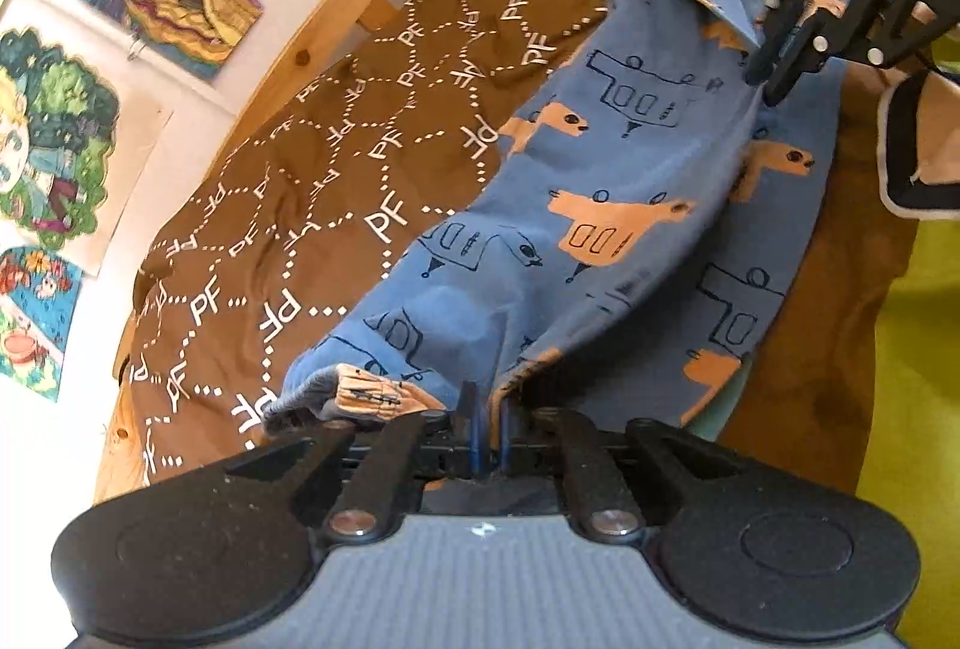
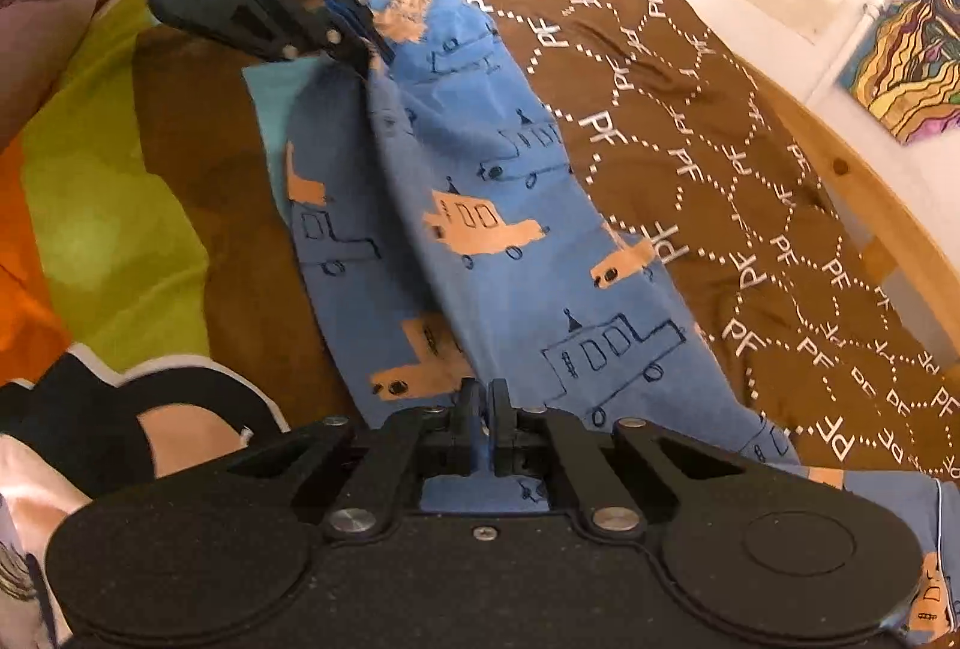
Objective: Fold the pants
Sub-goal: 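Lift the waistband with both tools and carry it toward the pant cuffs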
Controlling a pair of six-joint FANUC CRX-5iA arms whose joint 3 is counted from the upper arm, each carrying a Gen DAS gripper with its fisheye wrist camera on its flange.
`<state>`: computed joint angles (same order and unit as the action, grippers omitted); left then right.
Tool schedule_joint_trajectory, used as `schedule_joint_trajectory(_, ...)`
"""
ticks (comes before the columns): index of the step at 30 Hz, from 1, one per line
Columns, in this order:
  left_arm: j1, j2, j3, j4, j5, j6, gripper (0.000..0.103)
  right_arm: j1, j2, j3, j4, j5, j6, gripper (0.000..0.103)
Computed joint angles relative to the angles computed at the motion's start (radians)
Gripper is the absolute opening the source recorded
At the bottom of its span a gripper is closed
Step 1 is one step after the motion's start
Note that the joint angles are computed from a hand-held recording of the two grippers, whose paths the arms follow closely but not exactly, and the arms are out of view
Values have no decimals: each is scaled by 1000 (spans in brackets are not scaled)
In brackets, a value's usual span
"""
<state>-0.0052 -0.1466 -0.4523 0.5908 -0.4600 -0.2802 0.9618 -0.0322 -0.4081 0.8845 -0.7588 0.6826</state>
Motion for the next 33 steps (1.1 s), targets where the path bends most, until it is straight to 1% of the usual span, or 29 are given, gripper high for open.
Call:
schedule_joint_trajectory(1, 0, 1, 4, -4, -4, -14, 13, -1, 3, 4, -6, -5, 5, 16)
schedule_joint_trajectory(2, 0, 0, 4, -8, -3, -30, 14, -2, 5, 5, -11, -9, 4, 22)
schedule_joint_trajectory(4, -4, -5, 0, -19, 11, -58, 20, -1, 6, 2, -13, -12, -2, 24)
schedule_joint_trajectory(5, -2, -5, 4, -30, 7, -61, 20, -2, 9, 4, -14, -14, 3, 28)
schedule_joint_trajectory(8, 3, -10, 13, -55, -1, -70, 22, 4, 14, -3, 11, -25, 7, 30)
schedule_joint_trajectory(12, 8, -22, -5, -32, 35, -152, 24, 5, 19, -7, 28, -26, 20, 29)
schedule_joint_trajectory(16, 10, -31, -29, 2, 64, -249, 24, 6, 22, -7, 32, -26, 29, 28)
schedule_joint_trajectory(19, -1, -38, -67, 76, 108, -372, 24, 7, 23, -3, 27, -32, 29, 28)
schedule_joint_trajectory(21, -19, -41, -100, 150, 156, -475, 24, 7, 23, -2, 24, -33, 28, 27)
schedule_joint_trajectory(22, -27, -40, -107, 166, 175, -496, 22, 7, 22, -2, 23, -33, 28, 25)
schedule_joint_trajectory(23, -33, -41, -112, 169, 195, -491, 16, 8, 22, -2, 21, -35, 27, 23)
schedule_joint_trajectory(24, -36, -41, -114, 171, 206, -478, 4, 8, 22, -1, 19, -38, 25, 21)
schedule_joint_trajectory(25, -29, -42, -101, 134, 192, -426, 2, 8, 23, -2, 21, -40, 17, 19)
schedule_joint_trajectory(26, -23, -42, -89, 99, 177, -375, 2, 8, 22, -6, 31, -42, -1, 17)
schedule_joint_trajectory(27, -19, -44, -82, 80, 166, -347, 2, 8, 21, -9, 37, -42, -13, 16)
schedule_joint_trajectory(30, -20, -58, -100, 98, 178, -376, 2, 7, 19, -16, 48, -43, -36, 6)
schedule_joint_trajectory(31, -20, -62, -106, 108, 182, -388, 2, 6, 18, -16, 47, -42, -37, 1)
schedule_joint_trajectory(33, -12, -68, -102, 83, 170, -359, 2, 9, 14, -16, 47, -46, -44, 0)
